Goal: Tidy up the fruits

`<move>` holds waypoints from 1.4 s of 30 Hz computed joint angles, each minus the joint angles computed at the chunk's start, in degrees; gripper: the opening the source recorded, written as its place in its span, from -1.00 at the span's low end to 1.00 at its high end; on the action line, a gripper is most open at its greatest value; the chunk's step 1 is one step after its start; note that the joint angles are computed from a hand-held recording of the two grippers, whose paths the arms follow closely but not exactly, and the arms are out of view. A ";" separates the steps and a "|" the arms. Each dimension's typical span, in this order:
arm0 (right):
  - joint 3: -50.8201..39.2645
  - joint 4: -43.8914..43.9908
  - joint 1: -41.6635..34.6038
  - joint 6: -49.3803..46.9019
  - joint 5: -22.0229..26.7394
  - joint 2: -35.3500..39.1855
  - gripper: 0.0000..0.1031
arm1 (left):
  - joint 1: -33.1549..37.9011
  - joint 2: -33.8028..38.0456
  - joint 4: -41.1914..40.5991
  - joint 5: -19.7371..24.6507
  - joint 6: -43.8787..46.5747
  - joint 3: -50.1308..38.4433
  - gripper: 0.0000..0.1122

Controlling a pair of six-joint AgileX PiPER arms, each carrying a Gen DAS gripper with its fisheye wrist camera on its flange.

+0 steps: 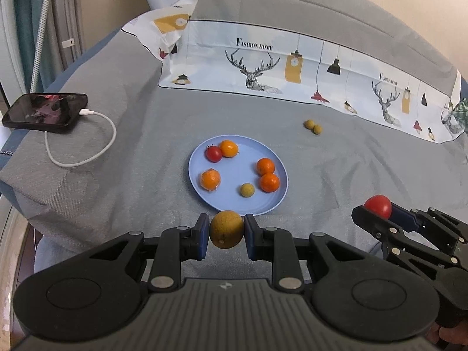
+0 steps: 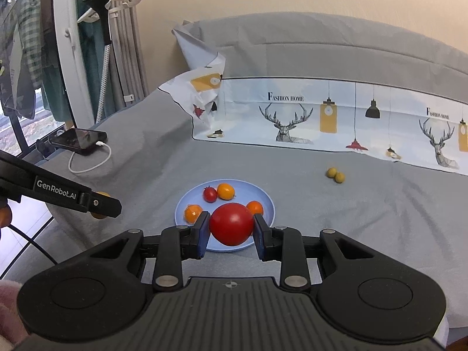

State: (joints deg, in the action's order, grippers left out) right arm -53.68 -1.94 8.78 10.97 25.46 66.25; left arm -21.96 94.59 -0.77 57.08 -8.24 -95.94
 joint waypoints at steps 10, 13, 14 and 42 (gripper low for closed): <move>0.34 -3.24 1.73 2.91 0.57 -1.20 -0.36 | 0.72 -1.27 -0.33 -0.34 -0.36 1.27 -0.50; 0.09 -1.96 1.28 1.48 0.57 -0.83 -0.36 | 0.68 -1.26 -0.35 -0.50 -0.12 1.36 -0.50; 0.11 -1.31 1.06 0.84 0.56 -0.75 -0.36 | 0.64 -1.07 -0.35 -0.52 -0.04 1.23 -0.50; -3.45 9.05 -3.17 -9.00 1.10 8.20 -0.37 | 0.83 11.30 -2.08 5.56 1.44 -11.65 -0.50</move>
